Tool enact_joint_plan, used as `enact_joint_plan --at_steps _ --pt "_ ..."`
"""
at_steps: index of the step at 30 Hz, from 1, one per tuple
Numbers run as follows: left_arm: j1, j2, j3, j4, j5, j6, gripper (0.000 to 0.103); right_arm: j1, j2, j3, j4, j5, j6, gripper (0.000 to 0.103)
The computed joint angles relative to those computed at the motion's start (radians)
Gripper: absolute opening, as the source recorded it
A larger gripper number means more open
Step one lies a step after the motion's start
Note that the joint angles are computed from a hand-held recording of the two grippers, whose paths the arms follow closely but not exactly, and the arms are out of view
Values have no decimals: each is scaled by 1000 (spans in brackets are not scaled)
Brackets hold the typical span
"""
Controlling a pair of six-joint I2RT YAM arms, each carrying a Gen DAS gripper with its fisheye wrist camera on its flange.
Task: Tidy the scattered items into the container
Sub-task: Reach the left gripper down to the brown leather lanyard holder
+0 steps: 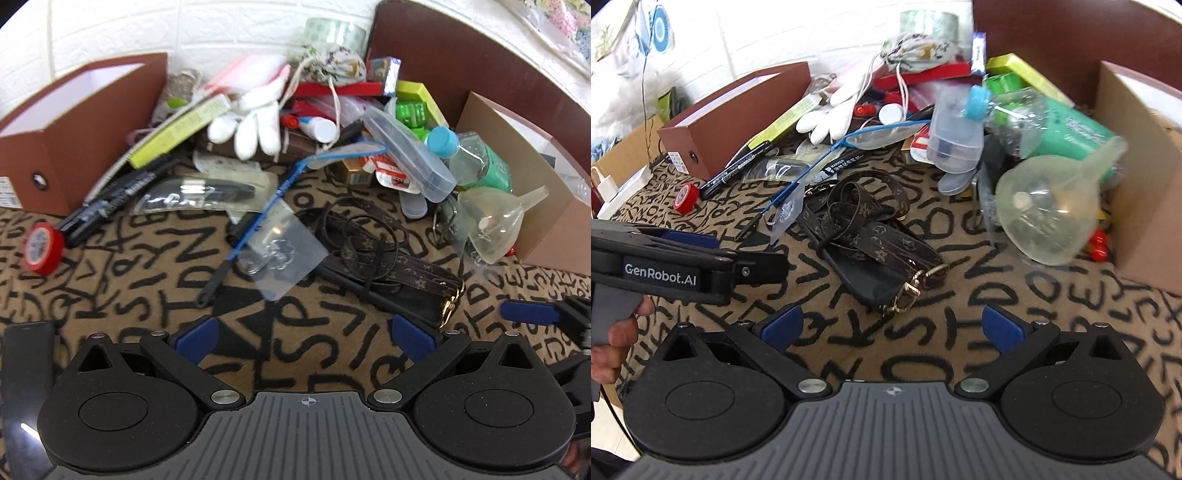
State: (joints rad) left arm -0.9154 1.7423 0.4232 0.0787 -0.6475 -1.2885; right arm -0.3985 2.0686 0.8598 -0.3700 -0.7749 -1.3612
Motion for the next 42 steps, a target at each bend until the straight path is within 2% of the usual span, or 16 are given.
enact_joint_plan --at_steps 4,8,12,19,25,32,36,40,42 --pt "70 34 -34 183 66 86 103 45 29 10 70 -2 22 101" --pt "130 94 -25 287 123 130 103 87 42 8 124 6 8 96" --pt "157 129 -1 307 125 155 102 128 62 13 165 23 17 88" --pt "205 155 22 327 146 197 101 165 75 13 182 16 4 85" --pt "193 128 -1 341 157 216 84 141 22 -56 221 37 9 80" --pt "110 100 -30 363 195 186 71 3 -39 -130 132 55 -96 76" --pt "16 93 -47 370 191 131 66 -113 -81 -182 56 74 -227 76" --pt "-66 80 -58 354 180 76 66 -223 -93 -183 -71 106 -378 75" --pt "-97 80 -44 320 157 42 74 -255 -91 -169 -133 114 -425 76"
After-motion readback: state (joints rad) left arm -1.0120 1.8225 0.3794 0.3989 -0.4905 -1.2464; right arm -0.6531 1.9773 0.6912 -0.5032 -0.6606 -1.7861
